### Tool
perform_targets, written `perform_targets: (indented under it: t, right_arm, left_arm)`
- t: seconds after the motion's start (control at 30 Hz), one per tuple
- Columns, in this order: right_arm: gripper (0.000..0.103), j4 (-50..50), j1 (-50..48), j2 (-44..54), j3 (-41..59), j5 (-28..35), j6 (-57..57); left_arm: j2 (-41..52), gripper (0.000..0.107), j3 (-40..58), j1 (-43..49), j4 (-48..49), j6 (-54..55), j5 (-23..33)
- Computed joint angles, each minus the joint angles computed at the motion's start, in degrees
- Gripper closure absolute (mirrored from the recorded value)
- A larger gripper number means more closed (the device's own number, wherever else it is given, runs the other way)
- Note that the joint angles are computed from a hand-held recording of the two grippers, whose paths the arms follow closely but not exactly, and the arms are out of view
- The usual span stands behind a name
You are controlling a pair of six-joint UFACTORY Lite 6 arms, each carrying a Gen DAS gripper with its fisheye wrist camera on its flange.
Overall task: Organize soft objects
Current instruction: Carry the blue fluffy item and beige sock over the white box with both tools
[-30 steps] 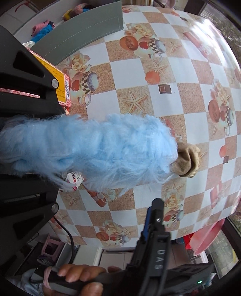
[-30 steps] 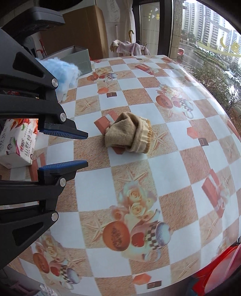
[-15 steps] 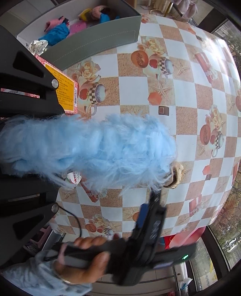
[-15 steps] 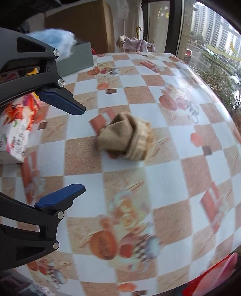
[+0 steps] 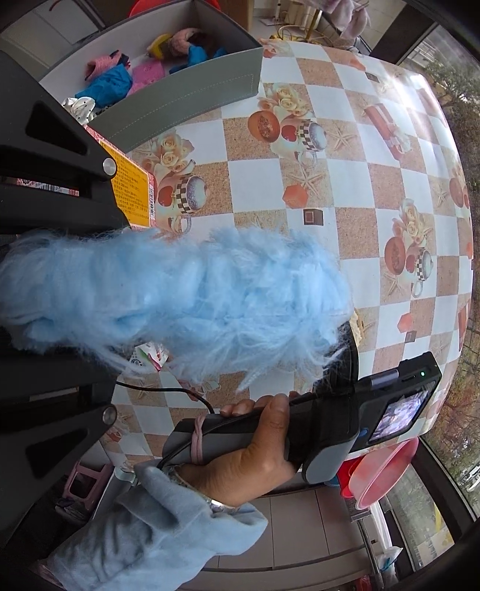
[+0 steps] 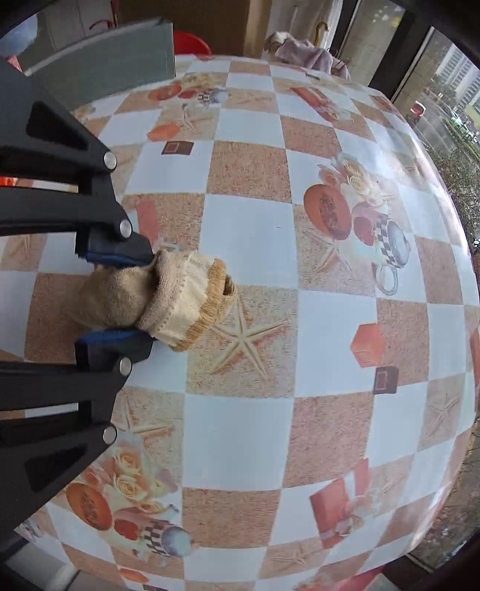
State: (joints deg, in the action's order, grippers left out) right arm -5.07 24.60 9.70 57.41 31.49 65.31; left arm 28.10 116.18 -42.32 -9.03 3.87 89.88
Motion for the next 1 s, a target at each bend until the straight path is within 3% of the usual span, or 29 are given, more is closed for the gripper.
perform_targets:
  t: [0.2,0.37,0.57,0.83,1.0]
  right_arm:
    - [0.076,0.55,1.84,-12.97,-10.14,-1.5,5.48]
    - [0.076,-3.03,6.58,-24.41,-16.94,0.96,16.5]
    - [0.076,-8.07,15.24,-31.58,-19.19,3.83,32.31]
    - [0.076,-18.14,29.77,-30.08,-11.99,12.65,52.96]
    - [0.076,-21.85,37.33,-24.18,-4.04,18.34,62.23]
  left_arm:
    - [-0.13,0.088,0.41,-2.25,0.19,1.23,-0.14]
    - [-1.51,0.088,0.14,-3.39,-0.01,2.13,-0.25]
    - [-4.51,0.088,-1.94,-3.52,-0.33,3.2,-0.86]
    - [-9.4,0.088,-5.91,-1.37,-2.82,7.23,-2.26]
    - [-12.0,0.088,-7.76,2.71,-5.09,12.05,-2.65]
